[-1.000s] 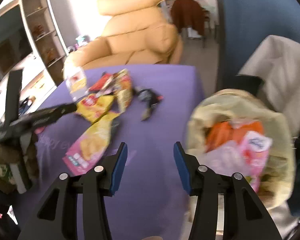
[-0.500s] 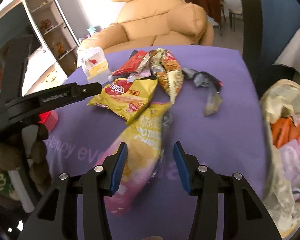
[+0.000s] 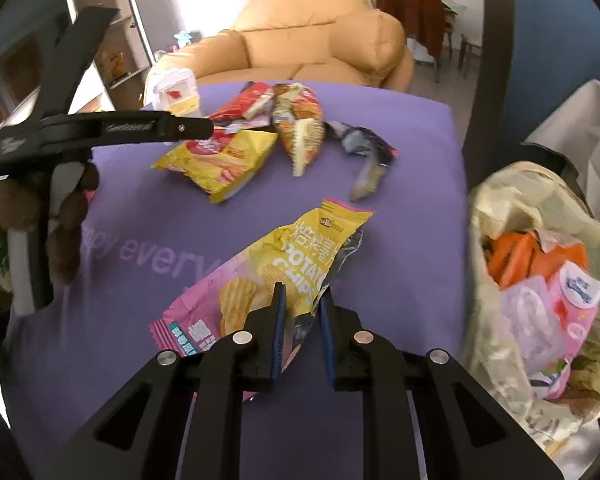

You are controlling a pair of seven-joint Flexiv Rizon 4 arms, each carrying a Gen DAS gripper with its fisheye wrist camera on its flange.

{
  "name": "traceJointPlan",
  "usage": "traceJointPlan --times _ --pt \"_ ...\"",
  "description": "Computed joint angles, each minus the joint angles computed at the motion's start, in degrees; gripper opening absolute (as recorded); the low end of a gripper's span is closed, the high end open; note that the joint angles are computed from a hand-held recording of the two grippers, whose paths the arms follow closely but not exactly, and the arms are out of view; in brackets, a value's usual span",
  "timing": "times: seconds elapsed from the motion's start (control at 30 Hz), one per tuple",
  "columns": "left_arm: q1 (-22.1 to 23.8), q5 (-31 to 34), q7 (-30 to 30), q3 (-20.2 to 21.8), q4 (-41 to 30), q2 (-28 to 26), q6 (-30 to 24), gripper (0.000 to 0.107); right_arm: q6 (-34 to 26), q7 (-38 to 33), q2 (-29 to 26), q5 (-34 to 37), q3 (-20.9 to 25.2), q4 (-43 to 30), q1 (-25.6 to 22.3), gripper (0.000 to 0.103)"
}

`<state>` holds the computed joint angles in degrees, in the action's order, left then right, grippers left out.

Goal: Collect trash
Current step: 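Move both tools back over the table toward the wafer pack and chips bag, then grasp the yellow Nabati wafer pack with the left tool while the right tool grasps the potato chips bag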

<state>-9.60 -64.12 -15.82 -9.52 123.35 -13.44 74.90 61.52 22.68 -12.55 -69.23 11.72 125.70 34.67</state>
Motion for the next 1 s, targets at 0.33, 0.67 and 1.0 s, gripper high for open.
traceJointPlan --times 0.33,0.67,1.0 --pt "2.5 4.9 -4.4 -1.8 -0.4 -2.2 0.9 0.047 5.8 9.7 0.6 -9.8 -1.3 1.8 -2.7 0.019" --pt "3.3 8.8 0.4 4.3 5.4 4.9 -9.9 0.044 8.2 11.5 0.5 -13.2 -0.9 2.0 -4.6 0.02" --pt "2.3 8.1 -1.0 5.2 6.0 5.6 -10.2 0.049 1.8 5.6 0.1 -3.3 1.0 0.7 -1.7 0.022"
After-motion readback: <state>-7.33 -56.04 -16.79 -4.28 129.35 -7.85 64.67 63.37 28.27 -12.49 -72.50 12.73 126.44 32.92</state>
